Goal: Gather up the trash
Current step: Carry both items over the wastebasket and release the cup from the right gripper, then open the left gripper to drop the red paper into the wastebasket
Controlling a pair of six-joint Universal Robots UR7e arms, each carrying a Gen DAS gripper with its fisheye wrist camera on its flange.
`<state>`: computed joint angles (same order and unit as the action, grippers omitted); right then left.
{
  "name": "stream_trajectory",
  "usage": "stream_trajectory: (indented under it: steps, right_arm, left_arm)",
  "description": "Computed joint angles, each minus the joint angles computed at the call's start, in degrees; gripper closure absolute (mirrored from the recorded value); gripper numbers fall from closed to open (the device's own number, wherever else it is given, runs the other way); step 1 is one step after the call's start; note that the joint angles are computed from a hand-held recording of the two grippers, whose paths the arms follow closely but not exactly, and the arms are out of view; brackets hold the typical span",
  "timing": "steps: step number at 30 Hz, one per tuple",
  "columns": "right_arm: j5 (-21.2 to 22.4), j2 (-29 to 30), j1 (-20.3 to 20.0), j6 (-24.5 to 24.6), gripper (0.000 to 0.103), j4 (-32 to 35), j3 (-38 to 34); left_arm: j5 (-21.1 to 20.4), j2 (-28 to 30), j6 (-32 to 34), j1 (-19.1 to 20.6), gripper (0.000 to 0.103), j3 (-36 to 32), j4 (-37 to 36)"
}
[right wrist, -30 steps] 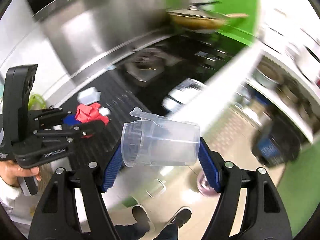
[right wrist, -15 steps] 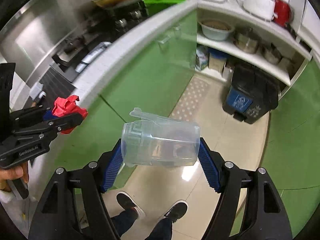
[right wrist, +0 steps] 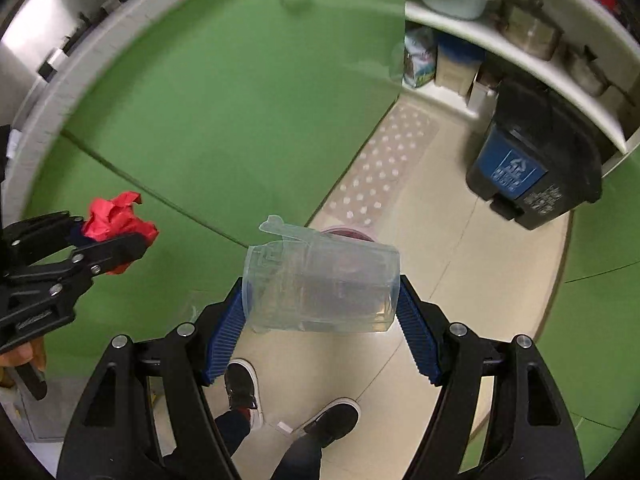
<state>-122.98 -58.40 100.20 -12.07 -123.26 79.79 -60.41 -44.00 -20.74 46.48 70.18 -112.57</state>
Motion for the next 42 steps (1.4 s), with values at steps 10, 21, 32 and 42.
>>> stream_trajectory:
  steps: [10, 21, 32, 42]
  right_arm:
    - [0.35, 5.87, -5.33, -3.17, 0.01, -6.15, 0.82]
    - [-2.44, 5.48, -6.09, -2.51, 0.003, -8.48, 1.26]
    - [-6.1, 0.59, -5.75, 2.81, 0.003, -6.8, 3.17]
    - [-5.05, -4.11, -6.71, 4.01, 0.003, -8.59, 6.12]
  left_arm:
    - [-1.05, 2.51, 4.19, 3.1, 0.072, 0.6, -3.55]
    - [-2.24, 4.46, 5.71, 3.98, 0.072, -0.44, -3.04]
    - [-5.21, 10.74, 8.35, 4.61, 0.072, -7.74, 0.8]
    - [-5.14, 15.25, 9.62, 5.12, 0.007, -11.78, 0.26]
